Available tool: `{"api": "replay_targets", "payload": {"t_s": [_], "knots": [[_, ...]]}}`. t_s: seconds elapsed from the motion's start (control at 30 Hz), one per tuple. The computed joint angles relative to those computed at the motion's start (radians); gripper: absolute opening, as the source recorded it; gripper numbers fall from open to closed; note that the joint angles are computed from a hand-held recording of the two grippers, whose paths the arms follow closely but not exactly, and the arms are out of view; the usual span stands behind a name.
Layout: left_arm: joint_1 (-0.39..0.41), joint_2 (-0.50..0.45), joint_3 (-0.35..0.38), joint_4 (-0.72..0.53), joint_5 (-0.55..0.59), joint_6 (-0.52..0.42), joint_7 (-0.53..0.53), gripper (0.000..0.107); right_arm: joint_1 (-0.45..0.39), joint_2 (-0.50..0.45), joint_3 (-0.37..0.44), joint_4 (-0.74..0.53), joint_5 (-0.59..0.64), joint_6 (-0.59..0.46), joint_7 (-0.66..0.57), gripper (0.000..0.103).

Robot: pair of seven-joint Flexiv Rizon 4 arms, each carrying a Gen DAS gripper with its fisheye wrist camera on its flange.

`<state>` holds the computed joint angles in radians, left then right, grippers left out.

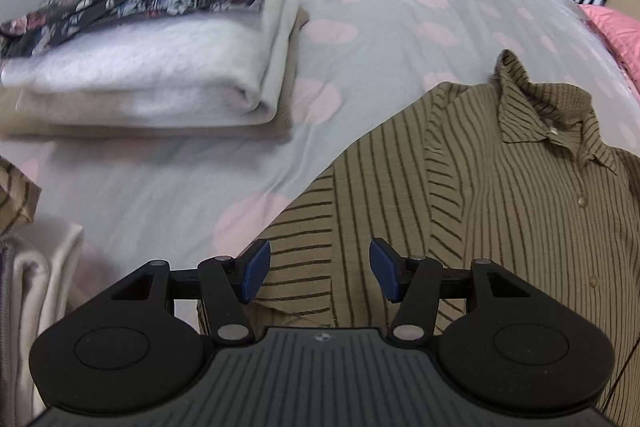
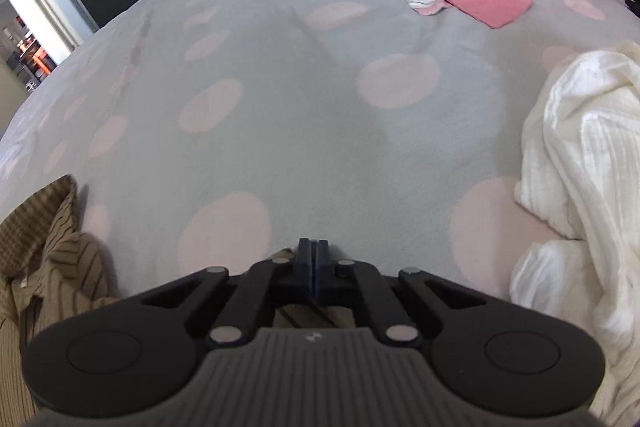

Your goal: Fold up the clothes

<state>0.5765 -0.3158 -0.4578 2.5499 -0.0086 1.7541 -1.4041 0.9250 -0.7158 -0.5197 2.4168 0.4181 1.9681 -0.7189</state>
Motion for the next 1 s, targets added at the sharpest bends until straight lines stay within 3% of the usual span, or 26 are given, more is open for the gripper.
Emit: {"api": "replay_targets", "payload": {"t_s": [0.13,0.23,0.3,0.67,0.77,0.83,0.93,1.0], "knots": [[-0.049,-0.017,0.047,-0.015,-0.005,0.01,-0.01,0.053,0.147,0.006,-0.16,0.04,0.009,-0.059,-0.008,0.001],[-0.029,-0.016,0.035,-0.006,0.008,0.02,-0.014,0.053,0.29,-0.044,-0.361,0.083,0.002,-0.135,0.054,0.001],[-0.036,-0.013,0.044,-0.006,0.012,0.023,-0.022,0.053,0.307,-0.051,-0.416,0.092,-0.002,-0.167,0.074,0.001],[-0.095,-0.017,0.1,-0.025,-0.001,0.01,-0.025,0.053,0.232,-0.078,-0.398,0.062,-0.144,-0.254,0.133,0.003],[-0.105,-0.018,0.109,-0.028,-0.005,0.011,-0.023,0.053,0.243,-0.06,-0.399,0.092,-0.155,-0.246,0.141,0.012],[-0.112,-0.017,0.116,-0.031,-0.01,0.006,-0.021,0.053,0.252,-0.049,-0.4,0.111,-0.155,-0.242,0.142,0.034],[-0.088,-0.012,0.093,-0.026,-0.015,0.002,-0.018,0.053,0.276,-0.007,-0.396,0.168,-0.12,-0.187,0.147,0.034],[-0.057,-0.008,0.064,-0.02,-0.013,0.005,-0.016,0.053,0.335,0.023,-0.417,0.212,-0.098,-0.165,0.133,0.034]]}}
